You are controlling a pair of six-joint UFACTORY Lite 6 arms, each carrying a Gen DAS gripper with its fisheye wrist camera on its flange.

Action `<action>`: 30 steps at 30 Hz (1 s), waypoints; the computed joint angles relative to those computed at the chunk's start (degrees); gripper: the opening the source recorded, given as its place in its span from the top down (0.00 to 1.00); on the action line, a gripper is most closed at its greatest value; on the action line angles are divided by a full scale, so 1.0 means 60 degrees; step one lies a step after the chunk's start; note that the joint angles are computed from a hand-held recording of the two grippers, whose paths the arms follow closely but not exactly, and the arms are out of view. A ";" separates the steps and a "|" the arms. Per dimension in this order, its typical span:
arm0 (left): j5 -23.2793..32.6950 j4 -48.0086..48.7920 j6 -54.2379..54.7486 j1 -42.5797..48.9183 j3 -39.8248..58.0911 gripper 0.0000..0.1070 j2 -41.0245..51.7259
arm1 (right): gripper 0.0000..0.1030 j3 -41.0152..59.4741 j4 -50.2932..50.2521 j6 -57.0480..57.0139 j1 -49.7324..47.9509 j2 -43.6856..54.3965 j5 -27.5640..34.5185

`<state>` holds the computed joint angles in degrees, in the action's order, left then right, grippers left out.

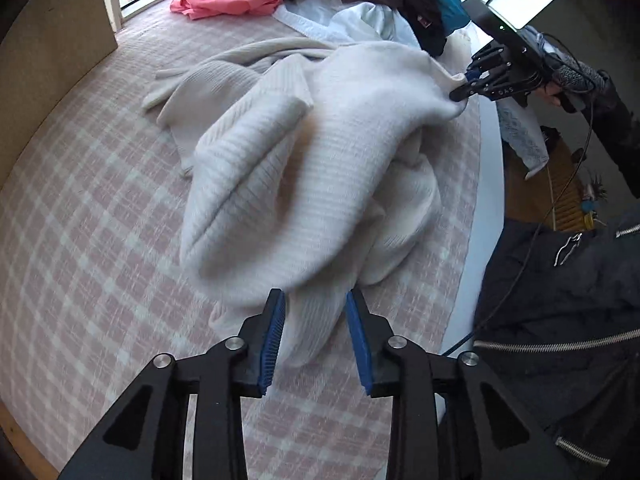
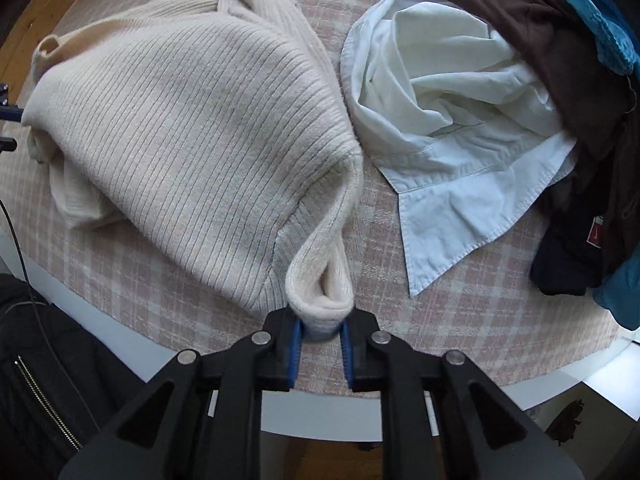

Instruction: Fold clothes

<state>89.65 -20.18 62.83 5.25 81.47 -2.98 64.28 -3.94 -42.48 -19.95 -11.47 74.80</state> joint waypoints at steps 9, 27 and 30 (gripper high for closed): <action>-0.0745 -0.0438 -0.0141 -0.0162 0.3513 0.58 0.2715 | 0.64 0.2187 0.0622 -0.0639 -0.0636 0.0674 0.0881; -0.1158 0.0180 0.0304 -0.1177 0.1537 0.93 0.2807 | 0.51 0.3553 0.2355 -0.1424 -0.0030 0.2690 -0.0181; -0.1233 -0.0031 0.0354 -0.0856 0.1088 0.94 0.2300 | 0.51 0.3648 0.2665 -0.1413 0.0266 0.3590 -0.0454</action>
